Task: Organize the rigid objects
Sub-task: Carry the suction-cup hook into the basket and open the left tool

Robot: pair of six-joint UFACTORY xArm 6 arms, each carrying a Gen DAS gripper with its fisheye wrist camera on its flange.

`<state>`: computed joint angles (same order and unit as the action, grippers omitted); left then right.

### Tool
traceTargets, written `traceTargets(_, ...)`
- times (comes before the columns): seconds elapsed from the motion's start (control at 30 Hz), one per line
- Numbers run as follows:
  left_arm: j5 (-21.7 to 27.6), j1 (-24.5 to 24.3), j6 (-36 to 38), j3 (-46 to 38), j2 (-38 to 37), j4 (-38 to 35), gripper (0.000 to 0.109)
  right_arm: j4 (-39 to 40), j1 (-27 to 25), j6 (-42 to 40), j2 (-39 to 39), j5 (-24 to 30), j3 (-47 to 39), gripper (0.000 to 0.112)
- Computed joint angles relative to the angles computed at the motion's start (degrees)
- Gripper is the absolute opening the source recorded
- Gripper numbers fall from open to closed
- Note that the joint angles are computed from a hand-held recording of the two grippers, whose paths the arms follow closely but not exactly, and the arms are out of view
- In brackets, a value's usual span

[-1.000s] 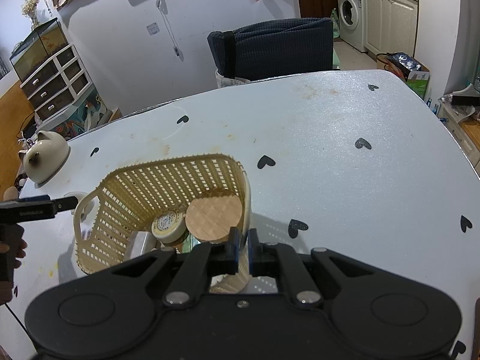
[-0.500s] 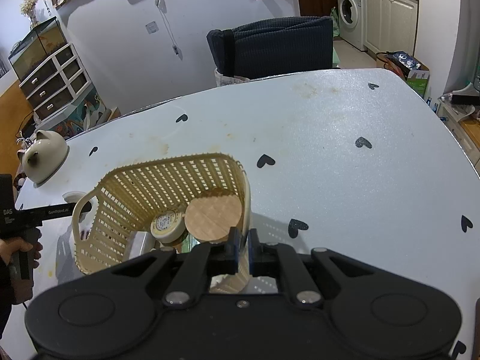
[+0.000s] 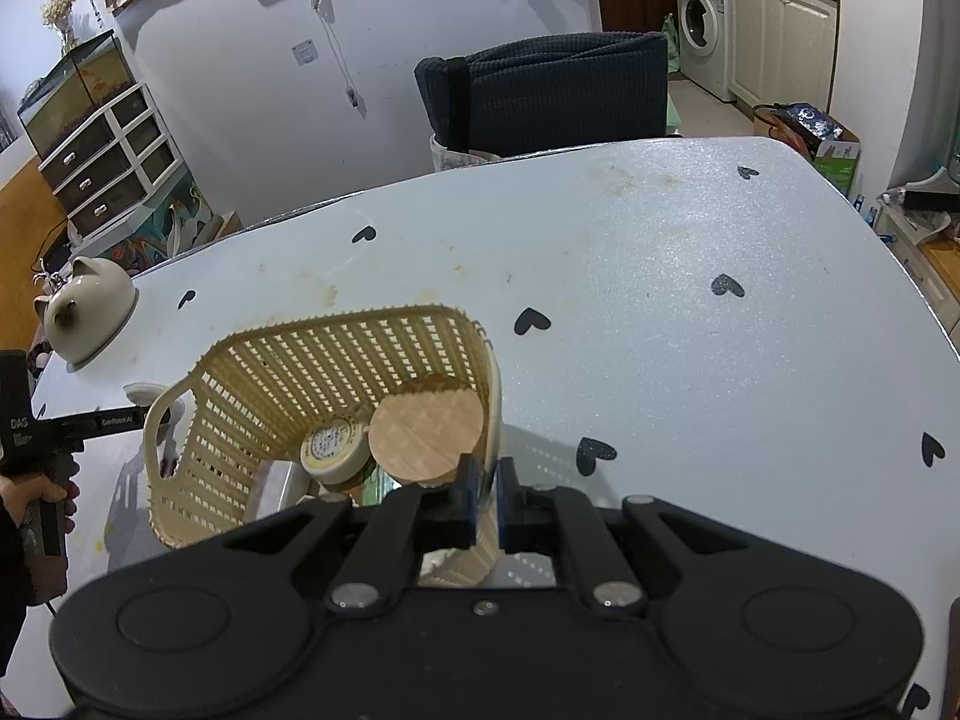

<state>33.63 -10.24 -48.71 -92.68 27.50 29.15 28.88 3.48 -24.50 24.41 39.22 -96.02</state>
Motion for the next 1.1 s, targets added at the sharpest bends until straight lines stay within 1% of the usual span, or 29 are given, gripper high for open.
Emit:
traceTargets(0.23,-2.9,0.2,-5.2,5.1,-3.4,-0.1,0.030,0.0,0.0,-0.1,0.1,-0.1,0.0,0.006)
traceTargets(0.4,-6.1,-0.5,-9.2,8.1,-6.7,2.8,0.030,0.0,0.0,-0.1,0.1,-0.1,0.0,0.006)
traceTargets(0.6,-9.4,-2.6,-10.3,9.0,-9.3,3.2,0.030,0.0,0.0,0.0,0.1,-0.1,0.0,0.006)
traceTargets(0.77,-11.9,-4.7,-5.8,7.5,-9.8,-0.3,0.030,0.0,0.0,-0.1,0.1,-0.1,0.0,0.006)
traceTargets(0.93,-13.3,-7.4,4.9,5.0,-8.5,-10.1,0.031,0.0,0.0,0.0,0.1,-0.1,0.0,0.006)
traceTargets(1.1,-14.1,-10.3,13.5,3.3,-6.9,-17.6,0.031,0.0,0.0,0.0,0.1,0.0,-0.1,0.006)
